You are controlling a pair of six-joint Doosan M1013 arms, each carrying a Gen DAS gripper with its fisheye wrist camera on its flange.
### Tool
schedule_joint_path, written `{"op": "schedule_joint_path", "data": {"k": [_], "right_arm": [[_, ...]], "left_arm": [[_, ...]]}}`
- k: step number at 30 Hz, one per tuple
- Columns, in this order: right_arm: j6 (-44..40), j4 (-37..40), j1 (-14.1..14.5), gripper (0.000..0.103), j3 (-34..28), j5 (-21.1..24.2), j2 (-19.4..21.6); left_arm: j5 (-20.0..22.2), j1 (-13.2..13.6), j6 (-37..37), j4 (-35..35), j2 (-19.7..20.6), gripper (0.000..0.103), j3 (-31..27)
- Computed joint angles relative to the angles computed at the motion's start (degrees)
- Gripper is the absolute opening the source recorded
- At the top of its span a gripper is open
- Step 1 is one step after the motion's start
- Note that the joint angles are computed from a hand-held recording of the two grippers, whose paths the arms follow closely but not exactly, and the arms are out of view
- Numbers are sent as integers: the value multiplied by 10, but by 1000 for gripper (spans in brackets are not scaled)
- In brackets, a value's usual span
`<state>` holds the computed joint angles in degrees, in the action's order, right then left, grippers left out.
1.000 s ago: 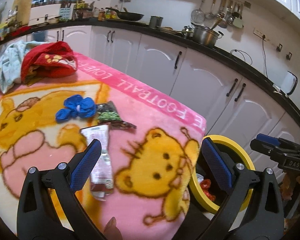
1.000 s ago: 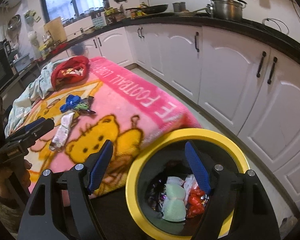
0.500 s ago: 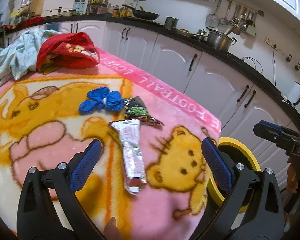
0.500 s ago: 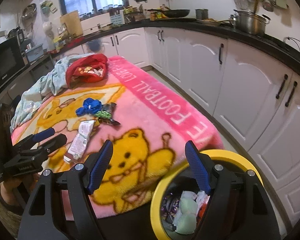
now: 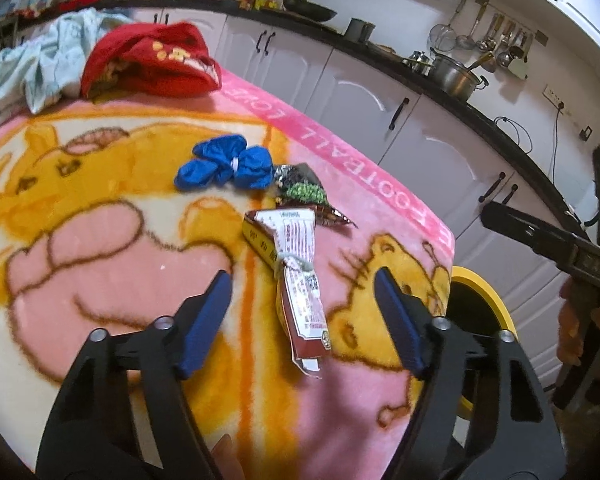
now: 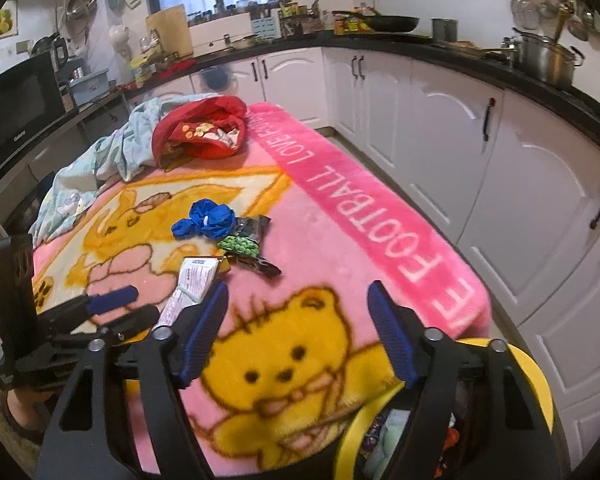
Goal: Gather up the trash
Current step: 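Grasp the white-red snack packet with the left tool while the right tool grasps the chocolate wrapper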
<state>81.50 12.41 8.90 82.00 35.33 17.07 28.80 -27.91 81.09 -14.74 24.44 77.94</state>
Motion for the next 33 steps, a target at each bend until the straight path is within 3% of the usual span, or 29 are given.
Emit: {"op": "schedule_joint_path", "data": {"k": [7,13,26,29,33], "right_arm": [[-49,33,2,56,-46,36,46],[-67,39,6,51,-81,66,80],[-112,40,13,36,-140,133,132],[-110,30,14,23,-146,151,140],[-115,32,13,20,-136,150,135]], "left_arm": [[22,4,35,-39,11,41,-8],[34,7,39,-49,18,32,-13],[48,8,48,-68,26,29,-15],[49,8,49,-70,27,28,-16],[51,7,50,-70,28,27,-18]]}}
